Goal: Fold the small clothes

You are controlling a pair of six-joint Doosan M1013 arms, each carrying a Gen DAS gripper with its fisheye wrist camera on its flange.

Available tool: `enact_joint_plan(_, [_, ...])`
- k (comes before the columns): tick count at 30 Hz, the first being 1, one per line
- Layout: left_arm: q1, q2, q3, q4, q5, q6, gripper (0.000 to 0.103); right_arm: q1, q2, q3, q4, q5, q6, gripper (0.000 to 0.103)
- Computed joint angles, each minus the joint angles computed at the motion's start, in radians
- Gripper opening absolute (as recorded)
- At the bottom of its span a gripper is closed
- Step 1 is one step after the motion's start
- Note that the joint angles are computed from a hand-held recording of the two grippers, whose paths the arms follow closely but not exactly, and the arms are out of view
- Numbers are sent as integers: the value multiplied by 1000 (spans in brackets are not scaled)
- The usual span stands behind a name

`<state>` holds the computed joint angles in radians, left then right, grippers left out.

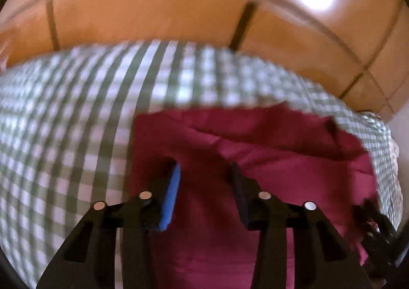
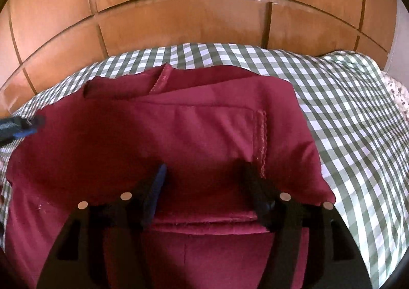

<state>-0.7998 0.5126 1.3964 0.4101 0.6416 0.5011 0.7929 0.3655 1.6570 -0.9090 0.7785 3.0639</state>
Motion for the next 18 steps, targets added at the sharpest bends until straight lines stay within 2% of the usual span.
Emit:
enact_joint_plan(2, [-7,-5,23,76,-30,-45,37,2,1,2,-10,1,9,63])
enact_joint_plan(7, [-50,-33,35,181,88,-154,38,-2,-1,8,-15,-14,19,64])
enact_joint_plan(11, [-109,-100,131,310,77,-268,40,1,2,4,-17,-4,14,64])
enact_joint_plan(13, [-134,-115,161,310,79,-252,40,3,5,-2,-14,9,3,65])
enact_joint_plan(15, [-155,-90,149,294,146,-178,40,3,5,-3,-12,9,-2,66])
enact_joint_plan(18, [-165,-76,140,322,172,-184,40,3,7,-8,-1,15,-17,66])
